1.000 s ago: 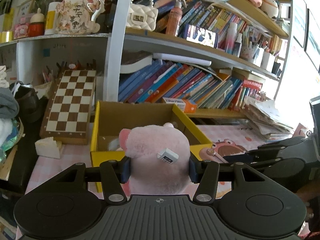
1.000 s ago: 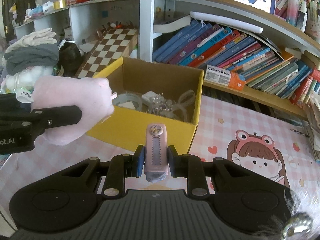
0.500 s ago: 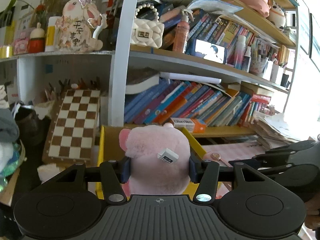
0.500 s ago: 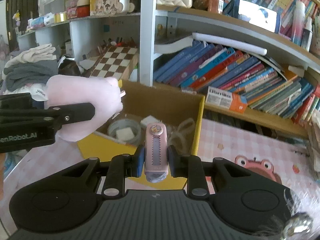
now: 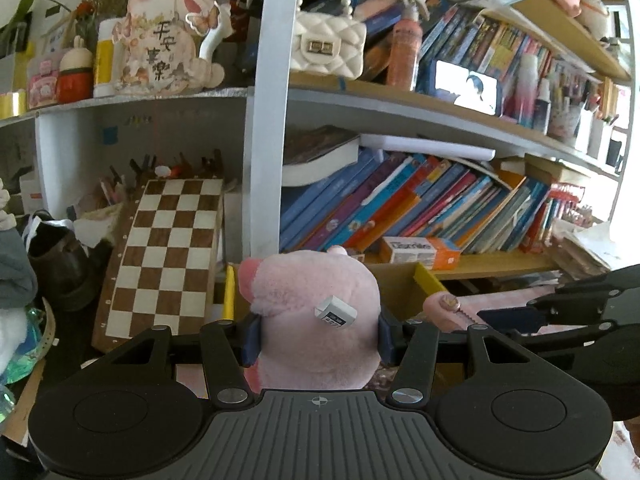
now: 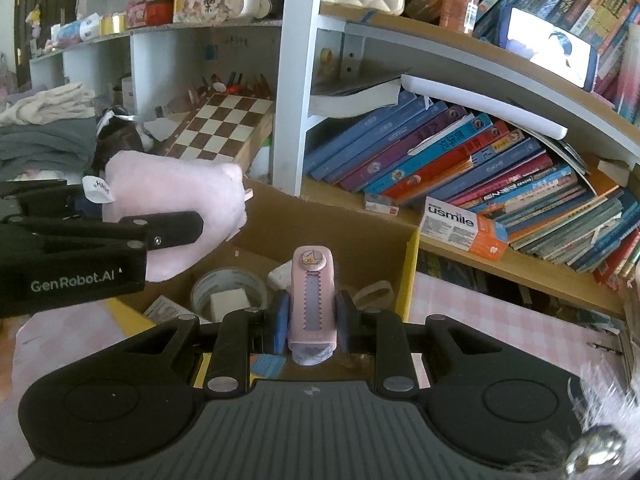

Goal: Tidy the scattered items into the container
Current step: 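Carry the plush pig and hair clip with both tools over the yellow box, then lower the plush pig and hair clip into the box and open both tools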

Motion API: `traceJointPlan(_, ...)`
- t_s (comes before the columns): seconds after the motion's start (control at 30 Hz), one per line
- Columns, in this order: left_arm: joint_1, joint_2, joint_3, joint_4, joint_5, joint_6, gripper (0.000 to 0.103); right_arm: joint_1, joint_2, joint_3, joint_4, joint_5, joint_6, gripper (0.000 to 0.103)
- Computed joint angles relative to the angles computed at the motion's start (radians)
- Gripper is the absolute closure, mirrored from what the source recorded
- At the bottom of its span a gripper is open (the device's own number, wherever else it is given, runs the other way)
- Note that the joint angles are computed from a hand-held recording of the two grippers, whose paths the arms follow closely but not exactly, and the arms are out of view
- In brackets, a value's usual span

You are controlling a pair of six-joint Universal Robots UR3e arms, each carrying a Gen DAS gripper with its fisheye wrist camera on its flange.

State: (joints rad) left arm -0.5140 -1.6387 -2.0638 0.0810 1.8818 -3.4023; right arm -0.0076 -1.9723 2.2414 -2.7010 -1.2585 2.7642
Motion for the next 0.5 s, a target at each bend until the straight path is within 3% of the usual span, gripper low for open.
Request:
traceJointPlan(0.4,0.057,-0.112,0.056,-0.016,-0.057,0.023,0.050,0.058,0.240,-0.085,-0.097,-0.065,0.005,0.080)
traceJointPlan(0.5,0.064,-0.140,0.079,-0.030,-0.054,0.024,0.045,0.068,0.297,-0.115,-0.114,-0.080,0.003,0.080)
